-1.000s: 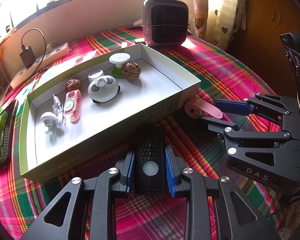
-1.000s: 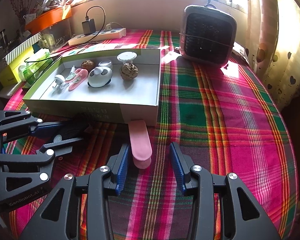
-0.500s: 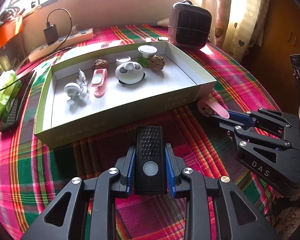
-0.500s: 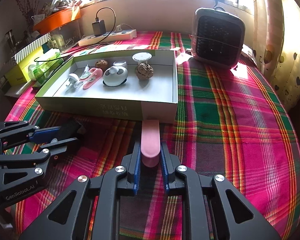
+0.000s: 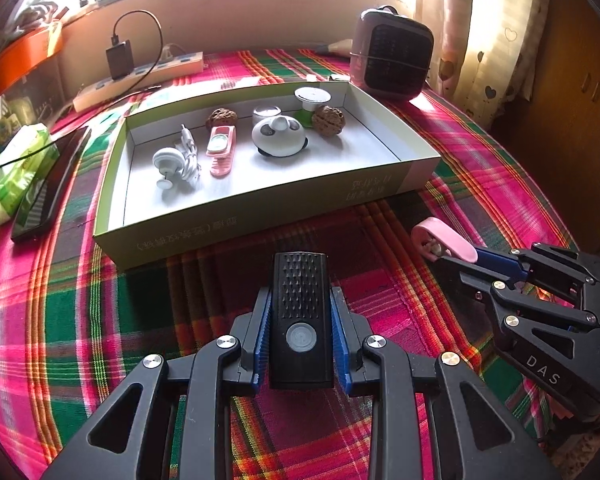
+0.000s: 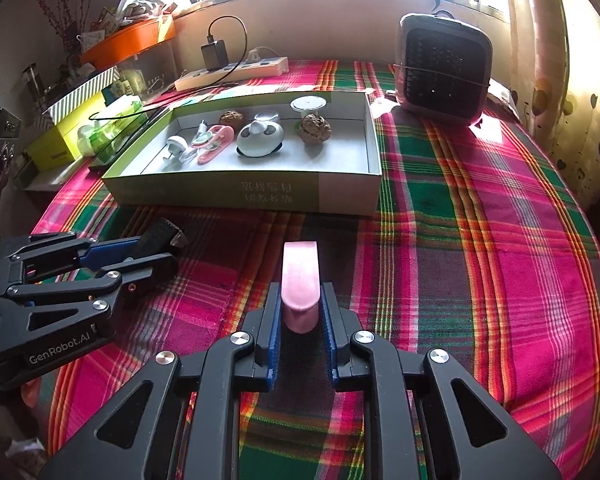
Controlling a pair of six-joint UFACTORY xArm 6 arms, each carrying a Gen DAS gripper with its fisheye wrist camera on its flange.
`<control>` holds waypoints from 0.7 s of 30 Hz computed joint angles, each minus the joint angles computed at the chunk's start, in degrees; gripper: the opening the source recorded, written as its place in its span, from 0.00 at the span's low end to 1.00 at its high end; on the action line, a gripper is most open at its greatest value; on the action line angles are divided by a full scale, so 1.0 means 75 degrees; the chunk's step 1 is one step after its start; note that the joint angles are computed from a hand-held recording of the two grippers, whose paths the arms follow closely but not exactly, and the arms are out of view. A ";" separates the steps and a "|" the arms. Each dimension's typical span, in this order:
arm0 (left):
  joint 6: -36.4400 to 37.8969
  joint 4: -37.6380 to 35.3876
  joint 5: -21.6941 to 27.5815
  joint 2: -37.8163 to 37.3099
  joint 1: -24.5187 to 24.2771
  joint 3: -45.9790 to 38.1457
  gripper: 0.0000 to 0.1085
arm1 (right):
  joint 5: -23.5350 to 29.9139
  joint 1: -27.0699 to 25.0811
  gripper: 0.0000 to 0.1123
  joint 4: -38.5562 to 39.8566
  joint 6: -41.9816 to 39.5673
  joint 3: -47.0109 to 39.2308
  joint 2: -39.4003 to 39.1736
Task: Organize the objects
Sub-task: 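Lift and carry the black remote and pink clip in both grippers over the tray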
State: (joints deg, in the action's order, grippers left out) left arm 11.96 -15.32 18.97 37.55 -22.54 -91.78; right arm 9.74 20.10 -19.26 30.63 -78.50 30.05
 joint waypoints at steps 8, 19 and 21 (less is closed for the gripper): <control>-0.0033 0.0068 0.0001 -0.0007 0.0008 0.0003 0.23 | 0.0130 -0.0013 0.20 -0.0285 0.0194 -0.0117 0.0070; -0.0184 0.0038 -0.0143 0.0052 0.0000 -0.0026 0.25 | 0.0382 -0.0032 0.34 -0.0723 0.0598 -0.0635 0.0377; -0.0154 -0.0074 -0.0159 0.0050 0.0000 -0.0022 0.25 | 0.0433 -0.0020 0.34 -0.0904 0.0736 -0.0649 0.0374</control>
State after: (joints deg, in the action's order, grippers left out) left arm 10.81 -15.87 17.78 37.93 -22.55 -91.95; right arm 12.99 19.95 -26.04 36.15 -83.36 32.85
